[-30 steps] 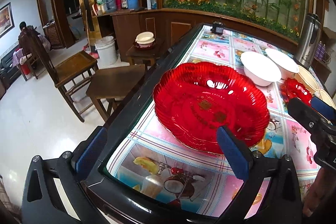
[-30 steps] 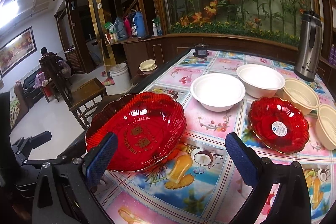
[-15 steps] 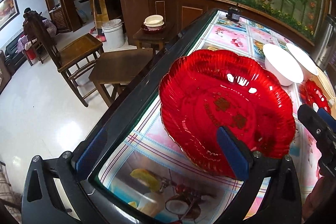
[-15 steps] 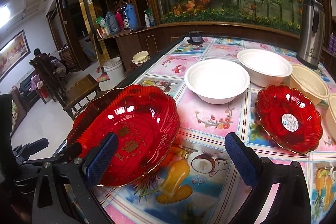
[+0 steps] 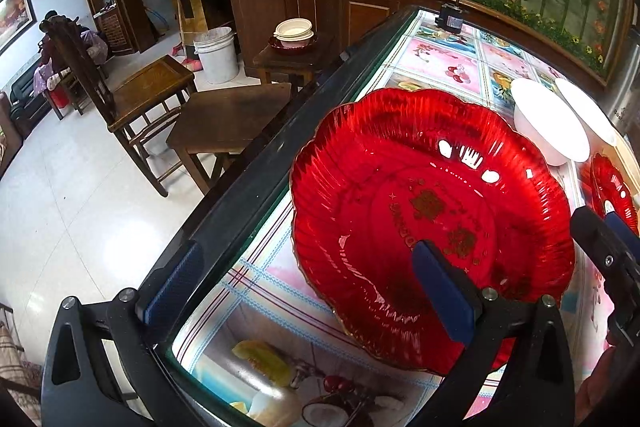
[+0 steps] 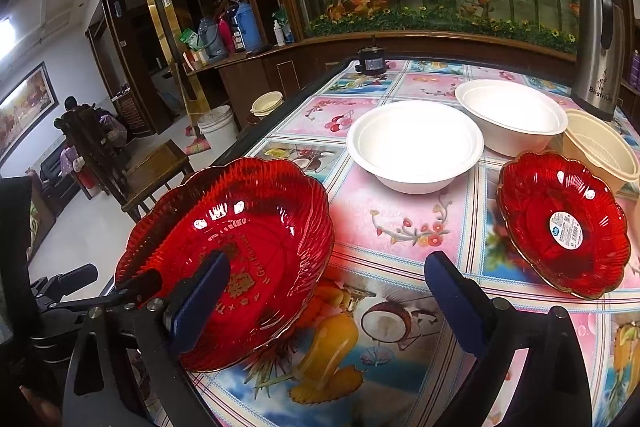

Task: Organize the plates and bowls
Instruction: 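Move the left tool to the large red scalloped plate and grasp its rim, then lift the large red plate with the left tool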

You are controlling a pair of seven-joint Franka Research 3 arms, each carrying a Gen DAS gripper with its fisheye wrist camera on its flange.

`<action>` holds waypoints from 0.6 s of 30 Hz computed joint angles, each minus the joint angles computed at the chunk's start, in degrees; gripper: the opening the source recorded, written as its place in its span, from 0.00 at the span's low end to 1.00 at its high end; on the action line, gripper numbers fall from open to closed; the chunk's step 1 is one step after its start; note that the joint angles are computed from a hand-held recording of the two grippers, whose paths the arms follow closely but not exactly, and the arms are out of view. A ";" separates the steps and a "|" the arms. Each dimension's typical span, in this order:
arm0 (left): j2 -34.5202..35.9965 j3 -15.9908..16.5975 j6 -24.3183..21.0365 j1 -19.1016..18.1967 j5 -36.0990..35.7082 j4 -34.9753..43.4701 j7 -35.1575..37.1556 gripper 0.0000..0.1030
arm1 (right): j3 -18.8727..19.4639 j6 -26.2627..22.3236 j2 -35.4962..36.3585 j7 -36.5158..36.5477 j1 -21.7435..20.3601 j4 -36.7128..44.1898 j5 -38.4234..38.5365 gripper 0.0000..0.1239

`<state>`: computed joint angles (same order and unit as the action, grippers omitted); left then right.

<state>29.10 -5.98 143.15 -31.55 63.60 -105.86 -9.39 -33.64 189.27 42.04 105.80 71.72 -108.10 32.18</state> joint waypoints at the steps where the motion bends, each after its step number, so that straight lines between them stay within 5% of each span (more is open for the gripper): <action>1: 0.00 -0.03 0.07 0.06 -0.09 0.03 0.14 1.00 | 0.02 -0.04 -0.04 0.03 0.00 -0.03 0.07 0.79; 18: 4.28 0.32 -1.47 0.19 -5.76 5.38 5.92 1.00 | -0.20 -3.85 1.61 3.60 -1.57 2.90 -3.36 0.77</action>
